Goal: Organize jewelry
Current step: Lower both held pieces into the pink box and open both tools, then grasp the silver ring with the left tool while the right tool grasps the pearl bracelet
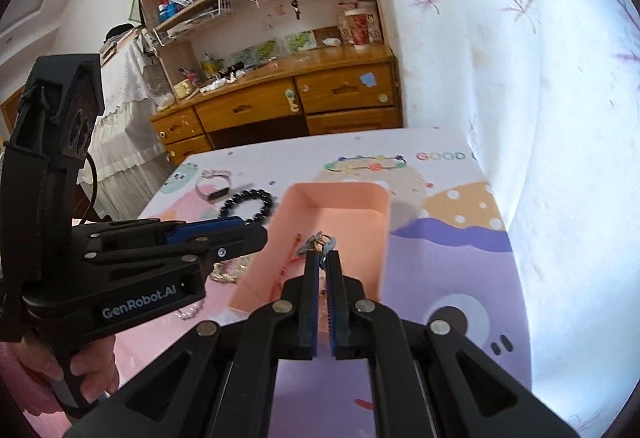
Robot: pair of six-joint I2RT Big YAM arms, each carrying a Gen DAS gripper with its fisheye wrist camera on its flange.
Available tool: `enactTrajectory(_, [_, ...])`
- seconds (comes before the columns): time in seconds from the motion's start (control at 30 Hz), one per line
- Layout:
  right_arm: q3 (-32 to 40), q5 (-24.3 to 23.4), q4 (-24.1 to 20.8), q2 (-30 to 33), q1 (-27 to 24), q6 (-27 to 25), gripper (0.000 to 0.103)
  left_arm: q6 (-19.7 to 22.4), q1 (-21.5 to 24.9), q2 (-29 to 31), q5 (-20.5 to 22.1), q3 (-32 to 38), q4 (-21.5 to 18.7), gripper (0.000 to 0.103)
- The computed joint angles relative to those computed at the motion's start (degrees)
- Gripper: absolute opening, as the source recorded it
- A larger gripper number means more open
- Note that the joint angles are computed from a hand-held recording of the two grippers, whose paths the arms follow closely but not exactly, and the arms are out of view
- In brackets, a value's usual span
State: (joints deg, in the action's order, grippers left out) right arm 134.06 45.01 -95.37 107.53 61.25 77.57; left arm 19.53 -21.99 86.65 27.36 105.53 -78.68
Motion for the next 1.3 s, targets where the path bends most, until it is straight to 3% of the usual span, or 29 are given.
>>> enactTrajectory(0.1, [-3.4, -0.9, 2.0, -2.0, -0.2, 0.6, 0.003, -0.2, -0.6, 0.2, -1.0, -0.3, -0.2, 0.019])
enactTrajectory(0.2, [-8.0, -4.3, 6.8, -4.5, -1.1, 0.3, 0.005, -0.4, -1.4, 1.0, -3.3, 0.3, -1.5, 0.037])
enactTrajectory(0.27, [-10.0, -6.2, 8.6, -5.5, -1.6, 1.4, 0.011, -0.7, -1.5, 1.1, -3.9, 0.4, -1.9, 0.055])
enactTrajectory(0.33, [-12.4, -6.9, 11.1, -6.9, -1.7, 2.3, 0.02, -1.4, -1.3, 0.9, -4.3, 0.0, -1.2, 0.057])
enactTrajectory(0.53, [-16.0, -8.2, 14.7, -9.0, -2.1, 4.9, 0.035, -2.1, -0.2, 1.4, -5.7, 0.4, -2.4, 0.07])
enactTrajectory(0.73, [-18.0, -12.4, 19.8, -9.5, -3.2, 5.3, 0.038, -3.6, 1.1, 1.3, -12.3, -0.1, -4.2, 0.074])
enactTrajectory(0.87, [-16.5, -14.8, 22.3, -8.0, -3.6, 3.3, 0.047, -4.4, 2.8, 0.2, -16.6, -2.2, -3.0, 0.075])
enactTrajectory(0.93, [-14.9, -16.1, 23.0, -6.7, -3.8, 1.7, 0.057, -4.5, 3.5, -1.0, -20.4, -4.2, -0.5, 0.077])
enactTrajectory(1.07, [-10.8, -18.8, 23.9, -3.6, -4.4, -1.6, 0.06, -3.5, 5.4, -3.0, -25.8, -7.6, 4.7, 0.084])
enactTrajectory(1.3, [1.0, -23.9, 20.9, 4.5, -5.2, -8.0, 0.064, -0.5, 10.3, -3.2, -28.5, -10.1, 8.4, 0.084])
